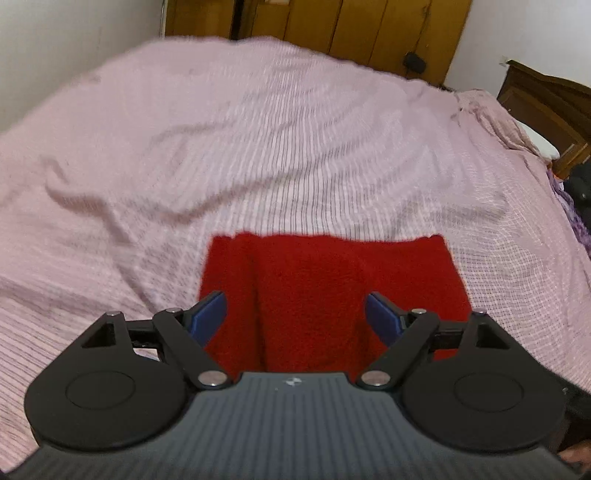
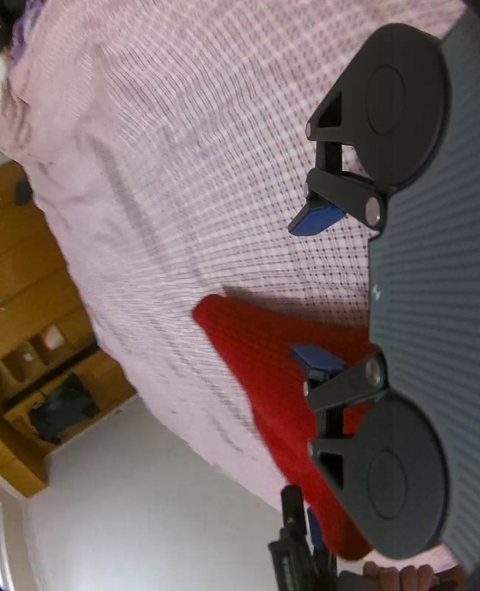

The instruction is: Fold small clothes

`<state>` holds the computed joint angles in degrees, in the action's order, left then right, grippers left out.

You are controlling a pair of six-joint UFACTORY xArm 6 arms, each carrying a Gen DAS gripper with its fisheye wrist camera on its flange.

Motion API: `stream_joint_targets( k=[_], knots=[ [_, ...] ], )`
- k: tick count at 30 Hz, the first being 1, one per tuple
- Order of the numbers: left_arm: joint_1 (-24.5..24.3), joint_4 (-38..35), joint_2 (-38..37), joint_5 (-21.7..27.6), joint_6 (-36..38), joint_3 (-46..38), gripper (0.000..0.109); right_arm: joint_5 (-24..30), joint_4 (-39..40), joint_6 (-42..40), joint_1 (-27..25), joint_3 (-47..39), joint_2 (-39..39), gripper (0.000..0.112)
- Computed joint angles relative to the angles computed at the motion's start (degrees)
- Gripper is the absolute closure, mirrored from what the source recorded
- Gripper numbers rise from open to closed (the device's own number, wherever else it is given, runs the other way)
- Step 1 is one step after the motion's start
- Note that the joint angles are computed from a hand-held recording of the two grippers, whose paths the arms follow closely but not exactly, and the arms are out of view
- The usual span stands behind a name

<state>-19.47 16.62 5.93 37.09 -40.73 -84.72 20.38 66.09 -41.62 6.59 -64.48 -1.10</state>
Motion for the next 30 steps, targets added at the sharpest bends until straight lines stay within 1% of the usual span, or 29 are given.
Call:
stream_joint_targets(
  k=[1, 2, 3, 4, 5, 6, 7, 9, 10, 11, 12, 14, 16, 17, 18, 19, 20, 22, 24, 26, 27, 30],
  knots=[
    [0.4, -2.2, 0.4, -0.9, 0.9, 0.4, 0.031, 0.3, -0.3, -0.3, 0.1, -0.6, 0.9, 0.044],
    [0.7, -5.7, 0.1, -3.0, 2.9, 2.0, 0.044, -0.3, -0.8, -0.5, 0.4, -1.0, 1.5, 0.044],
    [1.0, -9.1, -0.4, -6.4, 4.6, 4.1, 0.055, -0.7, -2.2, -0.5, 0.7, -1.5, 2.3, 0.044],
    [1.1, -10.1, -0.5, -9.0, 5.0, 5.5, 0.058, -0.5, -3.3, -0.6, 0.8, -1.9, 2.9, 0.044],
    [1.1, -9.2, -1.1, -10.6, 4.8, 6.7, 0.067, -0.6, -3.1, -1.4, 0.9, -2.3, 3.5, 0.045],
    [1.0, -8.0, -1.8, -12.0, 4.6, 7.8, 0.077, 0.4, -1.5, -3.5, 0.7, -2.8, 3.7, 0.05],
    [0.9, -7.1, -2.6, -13.4, 4.5, 8.9, 0.081, 2.0, 0.2, -5.6, 0.3, -3.2, 3.6, 0.058],
    [0.9, -6.8, -4.9, -15.6, 4.1, 11.5, 0.087, 5.1, 3.6, -10.7, -0.2, -3.8, 3.3, 0.069],
    [0.9, -5.7, -6.4, -16.7, 3.0, 12.9, 0.087, 5.8, 4.4, -12.5, 0.1, -3.9, 2.9, 0.072],
    [0.9, -3.5, -7.4, -16.9, 1.2, 13.6, 0.087, 5.9, 4.7, -13.8, 0.4, -4.2, 2.8, 0.073],
    [1.1, 0.5, -8.9, -17.1, -1.9, 14.8, 0.087, 5.7, 5.0, -15.2, 1.0, -4.3, 2.6, 0.073],
    [1.3, 6.9, -11.5, -15.8, -7.2, 16.7, 0.087, 5.2, 5.0, -17.4, 2.4, -4.6, 2.0, 0.073],
    [1.9, 9.7, -13.1, -14.5, -9.6, 18.4, 0.087, 4.0, 4.8, -19.5, 4.1, -5.0, 2.0, 0.073],
    [2.3, 10.5, -13.1, -13.0, -10.1, 18.7, 0.087, 3.0, 4.2, -20.2, 5.0, -5.2, 2.1, 0.073],
    [2.7, 9.3, -12.7, -11.9, -9.8, 18.8, 0.087, 1.4, 2.5, -19.7, 6.2, -5.5, 2.5, 0.073],
    [3.4, 6.3, -12.1, -11.8, -8.0, 19.2, 0.087, 0.7, 1.4, -19.3, 6.6, -5.6, 2.6, 0.073],
    [3.8, 5.2, -11.7, -12.2, -7.8, 19.7, 0.086, -0.1, 0.3, -18.6, 7.1, -5.8, 3.0, 0.073],
    [4.6, 5.4, -10.9, -13.3, -9.1, 20.3, 0.084, -0.9, -1.3, -17.3, 7.6, -5.9, 3.2, 0.073],
    [4.7, 6.2, -10.8, -13.6, -10.7, 20.4, 0.077, -2.4, -3.1, -15.9, 7.7, -5.1, 2.4, 0.072],
    [4.6, 7.5, -10.9, -13.7, -11.3, 20.4, 0.075, -3.8, -3.0, -15.9, 7.7, -4.1, 1.2, 0.07],
    [4.4, 8.5, -11.2, -13.5, -11.5, 20.5, 0.073, -3.8, -1.3, -16.6, 7.6, -3.5, 0.1, 0.07],
    [3.8, 12.3, -12.2, -12.6, -13.4, 21.1, 0.067, -2.7, 7.5, -22.6, 8.0, -2.0, -3.4, 0.069]
  ],
)
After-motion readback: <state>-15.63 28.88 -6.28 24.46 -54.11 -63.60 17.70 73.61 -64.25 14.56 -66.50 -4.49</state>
